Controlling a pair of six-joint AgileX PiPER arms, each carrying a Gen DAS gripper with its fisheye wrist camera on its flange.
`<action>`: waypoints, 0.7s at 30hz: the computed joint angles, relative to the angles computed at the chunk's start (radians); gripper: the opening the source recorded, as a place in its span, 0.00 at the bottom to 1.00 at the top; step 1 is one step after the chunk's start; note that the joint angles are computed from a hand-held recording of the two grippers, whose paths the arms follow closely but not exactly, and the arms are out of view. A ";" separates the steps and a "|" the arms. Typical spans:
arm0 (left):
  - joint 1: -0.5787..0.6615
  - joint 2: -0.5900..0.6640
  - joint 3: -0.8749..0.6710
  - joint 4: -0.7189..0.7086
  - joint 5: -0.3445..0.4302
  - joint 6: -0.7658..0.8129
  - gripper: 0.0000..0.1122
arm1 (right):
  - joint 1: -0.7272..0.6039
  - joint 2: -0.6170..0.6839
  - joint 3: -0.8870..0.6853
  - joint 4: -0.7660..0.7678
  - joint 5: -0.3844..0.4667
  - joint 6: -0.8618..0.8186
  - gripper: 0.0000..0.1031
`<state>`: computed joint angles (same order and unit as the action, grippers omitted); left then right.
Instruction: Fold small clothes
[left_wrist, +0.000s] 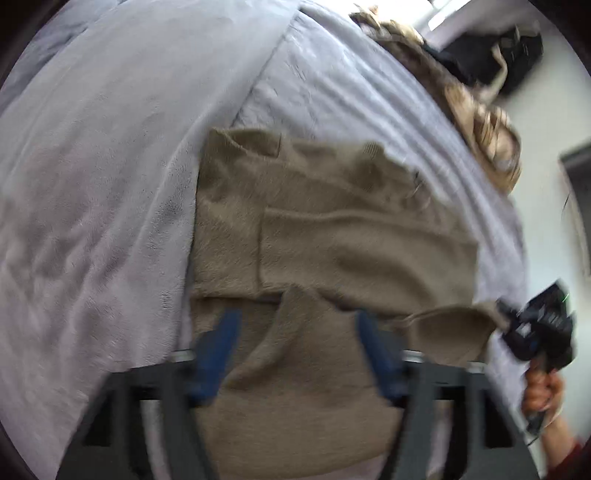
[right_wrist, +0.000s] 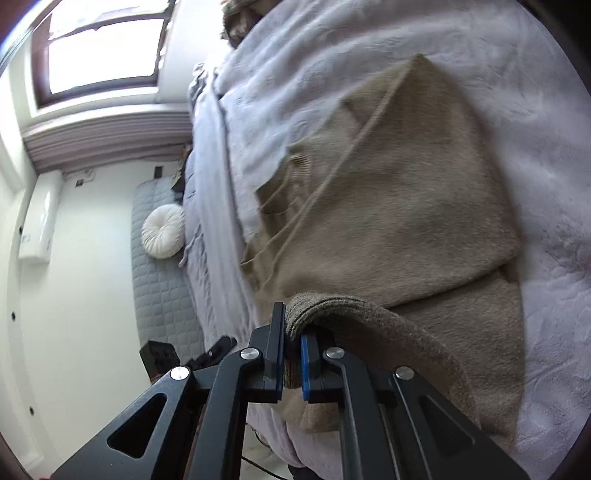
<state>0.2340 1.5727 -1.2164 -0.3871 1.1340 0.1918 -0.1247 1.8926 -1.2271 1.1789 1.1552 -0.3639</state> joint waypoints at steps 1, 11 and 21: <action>-0.028 0.012 0.009 0.035 -0.010 0.048 0.69 | 0.002 -0.002 0.014 -0.012 -0.022 0.014 0.07; -0.067 0.173 0.009 -0.009 0.022 0.196 0.69 | 0.182 -0.091 -0.150 -0.720 -0.086 0.281 0.59; -0.108 0.189 0.011 -0.020 -0.001 0.211 0.20 | 0.325 0.051 -0.274 -0.991 -0.144 0.206 0.57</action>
